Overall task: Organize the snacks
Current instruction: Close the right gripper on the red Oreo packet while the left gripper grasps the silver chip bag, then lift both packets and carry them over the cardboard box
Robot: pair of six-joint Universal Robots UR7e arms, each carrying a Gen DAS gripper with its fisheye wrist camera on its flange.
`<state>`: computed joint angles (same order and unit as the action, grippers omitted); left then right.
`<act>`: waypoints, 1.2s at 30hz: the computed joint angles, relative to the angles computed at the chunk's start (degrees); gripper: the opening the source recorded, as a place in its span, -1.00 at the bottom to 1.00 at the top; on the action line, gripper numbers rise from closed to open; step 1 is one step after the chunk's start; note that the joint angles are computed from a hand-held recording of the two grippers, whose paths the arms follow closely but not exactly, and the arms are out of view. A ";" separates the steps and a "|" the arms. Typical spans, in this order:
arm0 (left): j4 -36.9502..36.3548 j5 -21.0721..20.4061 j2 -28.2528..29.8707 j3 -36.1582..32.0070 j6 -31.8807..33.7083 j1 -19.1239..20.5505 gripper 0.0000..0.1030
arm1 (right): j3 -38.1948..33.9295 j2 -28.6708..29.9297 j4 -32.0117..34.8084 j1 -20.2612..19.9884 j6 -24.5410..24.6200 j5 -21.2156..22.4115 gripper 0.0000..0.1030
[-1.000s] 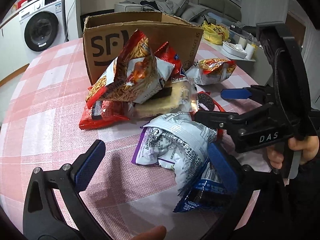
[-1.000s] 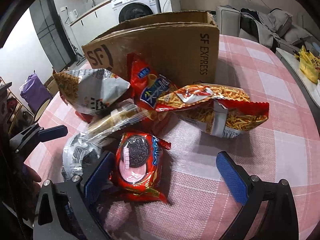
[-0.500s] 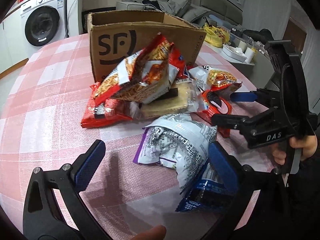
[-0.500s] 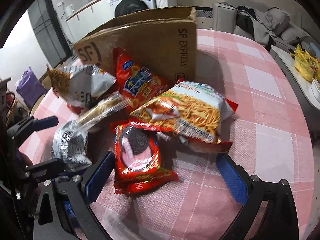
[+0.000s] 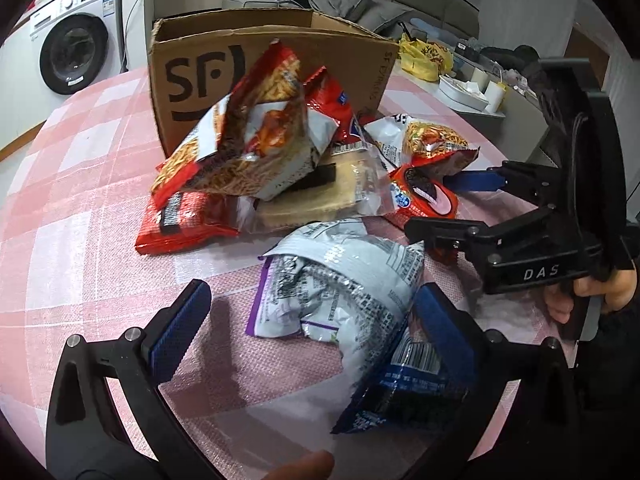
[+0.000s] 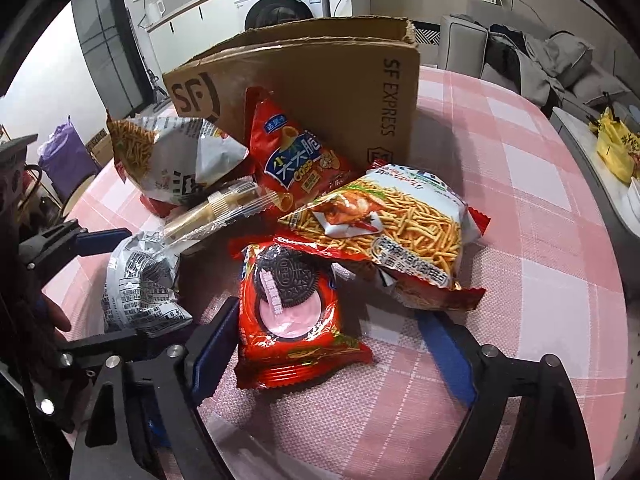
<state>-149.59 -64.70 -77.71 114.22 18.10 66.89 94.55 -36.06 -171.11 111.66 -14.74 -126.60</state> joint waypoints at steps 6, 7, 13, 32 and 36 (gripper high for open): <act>-0.14 -0.31 0.90 -0.27 1.41 -0.21 0.81 | 1.61 -0.40 -1.18 0.53 -0.92 2.08 0.60; 0.17 -1.11 0.89 -0.34 1.46 -0.01 0.73 | 1.78 -0.21 -1.45 0.91 -0.90 1.84 0.59; 0.30 -2.42 0.87 0.28 2.43 -0.30 0.36 | 1.52 0.78 -2.91 1.69 -2.86 0.44 0.26; -2.82 -7.83 -4.03 3.21 5.91 -0.37 -0.09 | 5.04 -3.02 -4.78 2.45 -4.36 6.35 -0.12; -3.44 -8.70 -5.44 3.72 6.03 -0.61 -0.09 | 6.10 -4.05 -6.47 2.78 -4.44 7.31 -0.12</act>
